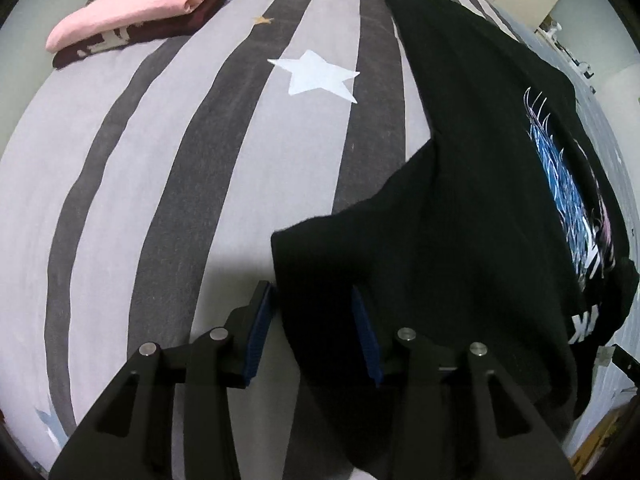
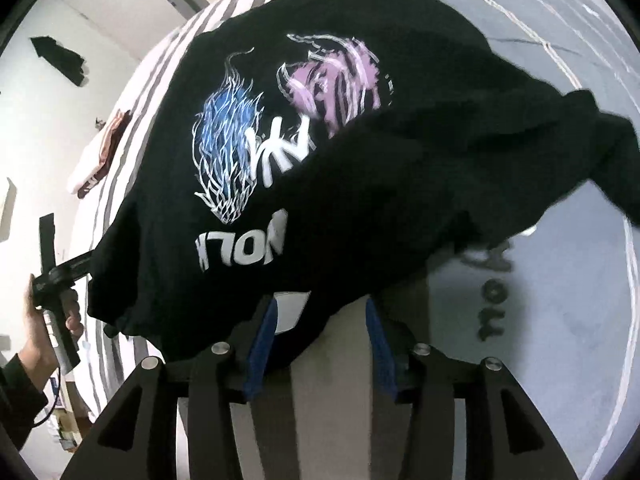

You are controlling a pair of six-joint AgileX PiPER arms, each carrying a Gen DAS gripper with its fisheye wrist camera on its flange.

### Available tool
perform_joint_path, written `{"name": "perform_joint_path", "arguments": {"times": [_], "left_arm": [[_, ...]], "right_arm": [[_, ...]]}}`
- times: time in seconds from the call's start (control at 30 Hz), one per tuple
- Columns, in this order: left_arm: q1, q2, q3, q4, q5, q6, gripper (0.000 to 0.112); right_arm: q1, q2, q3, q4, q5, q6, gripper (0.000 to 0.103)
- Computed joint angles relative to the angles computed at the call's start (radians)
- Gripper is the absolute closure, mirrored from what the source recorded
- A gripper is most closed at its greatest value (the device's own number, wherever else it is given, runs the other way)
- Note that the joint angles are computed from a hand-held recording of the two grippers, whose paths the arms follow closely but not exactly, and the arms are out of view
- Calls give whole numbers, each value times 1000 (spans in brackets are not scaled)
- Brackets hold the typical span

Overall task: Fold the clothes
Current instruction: 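Regrasp the T-shirt edge with both grippers and flip it flat, graphic up, then lift the black T-shirt by its hem with both grippers and hold it up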

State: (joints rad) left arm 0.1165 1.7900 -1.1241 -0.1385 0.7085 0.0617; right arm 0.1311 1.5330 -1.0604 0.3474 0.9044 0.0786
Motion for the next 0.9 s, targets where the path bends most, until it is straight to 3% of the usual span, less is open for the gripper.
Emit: {"name": "perform_joint_path", "arguments": {"times": [0.13, 0.2, 0.3, 0.33, 0.4, 0.6, 0.73, 0.9], "left_arm": [[-53, -10, 10, 81, -16, -68, 81], [-64, -12, 2, 90, -6, -87, 96], [-71, -11, -28, 120, 24, -134, 107], [-71, -12, -40, 135, 35, -154, 108], [-54, -15, -80, 179, 59, -188, 109], [57, 52, -319, 95, 195, -28, 109], [61, 102, -451, 102, 262, 28, 109], [89, 279, -751, 122, 383, 71, 109]], "right_arm": [[47, 27, 23, 11, -62, 57, 61], [74, 52, 24, -1, -89, 96, 61], [103, 99, 3, -50, -102, 158, 61], [100, 110, 0, -49, -104, 168, 69], [87, 129, -10, -42, -97, 177, 92], [74, 99, -5, -37, -59, 182, 97], [82, 58, 16, -17, -36, 189, 98], [146, 30, 35, 26, -37, 227, 98]]}}
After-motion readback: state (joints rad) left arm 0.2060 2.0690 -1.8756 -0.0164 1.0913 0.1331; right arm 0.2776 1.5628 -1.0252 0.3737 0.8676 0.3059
